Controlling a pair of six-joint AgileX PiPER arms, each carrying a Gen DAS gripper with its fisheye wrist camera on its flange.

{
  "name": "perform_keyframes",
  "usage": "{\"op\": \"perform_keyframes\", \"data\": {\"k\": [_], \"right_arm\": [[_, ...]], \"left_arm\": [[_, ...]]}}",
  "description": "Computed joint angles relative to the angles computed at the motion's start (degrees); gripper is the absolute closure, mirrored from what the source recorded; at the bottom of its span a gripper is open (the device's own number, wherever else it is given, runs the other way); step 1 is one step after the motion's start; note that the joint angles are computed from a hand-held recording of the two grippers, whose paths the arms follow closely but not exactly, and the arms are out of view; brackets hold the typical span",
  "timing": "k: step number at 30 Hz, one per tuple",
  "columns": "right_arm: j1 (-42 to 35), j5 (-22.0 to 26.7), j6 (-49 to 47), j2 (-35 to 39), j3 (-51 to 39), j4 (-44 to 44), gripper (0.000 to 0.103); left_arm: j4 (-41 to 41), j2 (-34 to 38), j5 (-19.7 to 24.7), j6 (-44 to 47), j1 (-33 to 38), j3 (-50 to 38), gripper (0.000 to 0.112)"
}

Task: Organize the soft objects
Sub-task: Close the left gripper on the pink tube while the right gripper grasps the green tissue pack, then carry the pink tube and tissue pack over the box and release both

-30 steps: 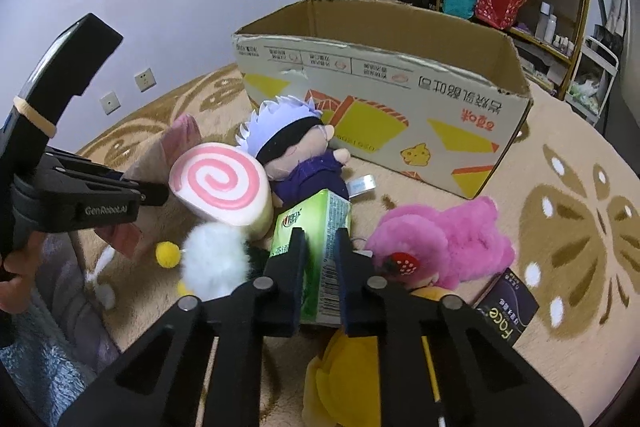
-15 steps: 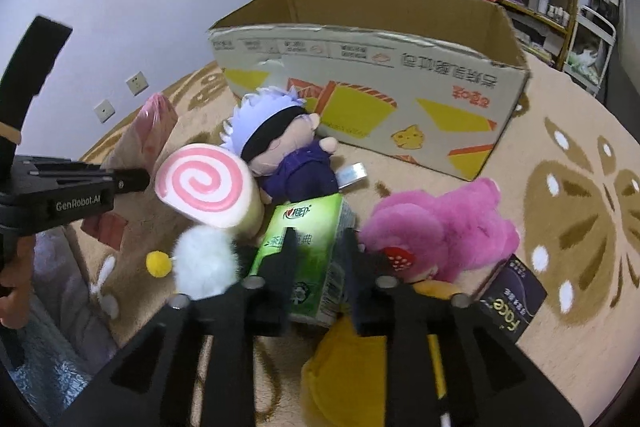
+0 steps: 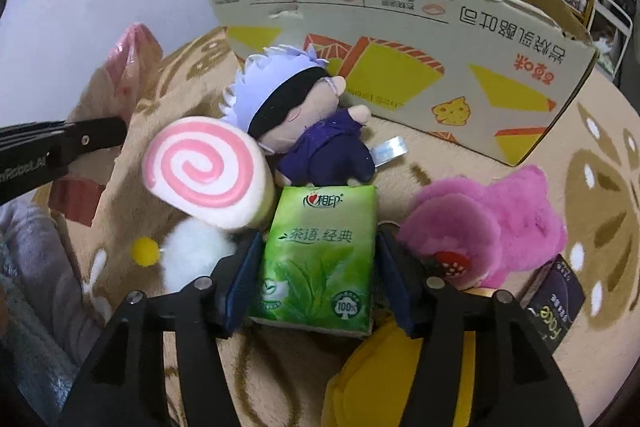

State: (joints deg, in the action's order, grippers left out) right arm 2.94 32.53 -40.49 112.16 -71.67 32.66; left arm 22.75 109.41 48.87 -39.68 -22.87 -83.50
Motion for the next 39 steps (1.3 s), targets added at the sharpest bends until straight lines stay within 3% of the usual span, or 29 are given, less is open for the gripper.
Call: {"op": "perform_keyframes", "data": {"k": [5, 9, 20, 25, 32, 39], "right_arm": [[1.2, -3.0, 1.0, -1.3, 1.4, -2.8, 0.046], [0.2, -4.5, -0.9, -3.7, 3.2, 0.0, 0.046], [-6.3, -1.7, -9.0, -8.8, 4.3, 11.9, 0.046], [-8.3, -1.5, -13.5, -11.6, 3.8, 16.6, 0.046], [-8.9, -1.1, -11.3, -13.5, -0.3, 14.3, 0.046], [-10.2, 0.9, -8.1, -12.8, -6.7, 11.9, 0.046]], "left_arm": [[1.1, -0.4, -0.6, -1.0, -0.2, 0.4, 0.096], [1.9, -1.1, -1.1, -1.6, -0.4, 1.0, 0.096], [7.9, -3.8, -2.5, -5.0, -2.6, 1.2, 0.096], [11.6, -2.3, -0.2, -6.8, -2.8, -2.0, 0.096], [17.5, -1.6, -3.0, -9.3, -3.0, -5.5, 0.096], [15.4, 4.1, -2.1, -3.3, -3.6, -18.2, 0.096]]}}
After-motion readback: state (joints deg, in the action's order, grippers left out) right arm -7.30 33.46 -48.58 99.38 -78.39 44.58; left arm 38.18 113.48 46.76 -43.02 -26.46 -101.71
